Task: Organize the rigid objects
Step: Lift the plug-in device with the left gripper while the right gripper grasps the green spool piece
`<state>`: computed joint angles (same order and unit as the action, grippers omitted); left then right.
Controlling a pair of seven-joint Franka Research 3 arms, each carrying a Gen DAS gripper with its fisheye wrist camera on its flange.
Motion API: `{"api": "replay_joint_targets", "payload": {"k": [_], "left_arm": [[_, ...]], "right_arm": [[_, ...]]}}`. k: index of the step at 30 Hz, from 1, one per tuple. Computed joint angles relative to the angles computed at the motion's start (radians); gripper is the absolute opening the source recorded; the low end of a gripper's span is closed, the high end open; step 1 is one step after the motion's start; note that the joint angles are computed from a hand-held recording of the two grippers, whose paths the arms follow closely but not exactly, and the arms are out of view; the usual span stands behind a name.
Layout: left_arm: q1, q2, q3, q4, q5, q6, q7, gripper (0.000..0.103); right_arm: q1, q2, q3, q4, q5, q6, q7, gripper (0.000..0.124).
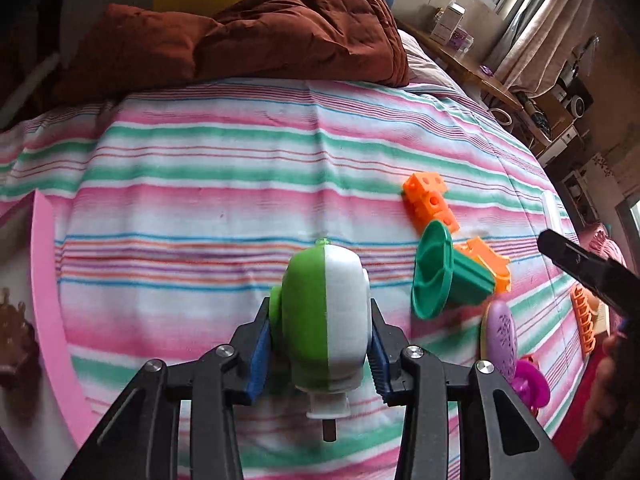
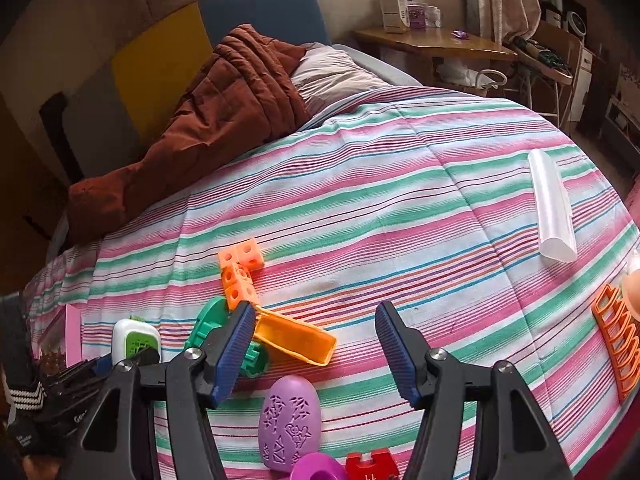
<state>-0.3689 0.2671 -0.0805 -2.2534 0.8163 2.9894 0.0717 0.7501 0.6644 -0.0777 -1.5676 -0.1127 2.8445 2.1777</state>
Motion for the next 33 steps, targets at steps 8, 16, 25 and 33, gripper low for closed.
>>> {"api": "replay_joint_targets", "payload": {"k": [8,16,25,33], "left_arm": [[-0.035,-0.125,-0.028,-0.125,0.188,-0.012,-0.208,0.042],[0.015,-0.235,-0.118,-0.211,0.325,-0.006,-0.358,0.042],[0.088,-0.372,-0.197,-0.325,0.399,0.03,-0.493,0.042],[0.14,-0.488,-0.261,-0.418,0.387,0.019,-0.548,0.042]], "right_arm": [[-0.042,0.041,0.097,0.061,0.04,-0.041,-0.192,0.063],[0.025,0.119,0.053,0.188,-0.011,-0.19,-0.264,0.065],[0.056,0.264,0.061,0.428,-0.084,-0.366,-0.375,0.052],[0.042,0.202,0.122,0.31,-0.007,-0.299,-0.442,0.035]]}}
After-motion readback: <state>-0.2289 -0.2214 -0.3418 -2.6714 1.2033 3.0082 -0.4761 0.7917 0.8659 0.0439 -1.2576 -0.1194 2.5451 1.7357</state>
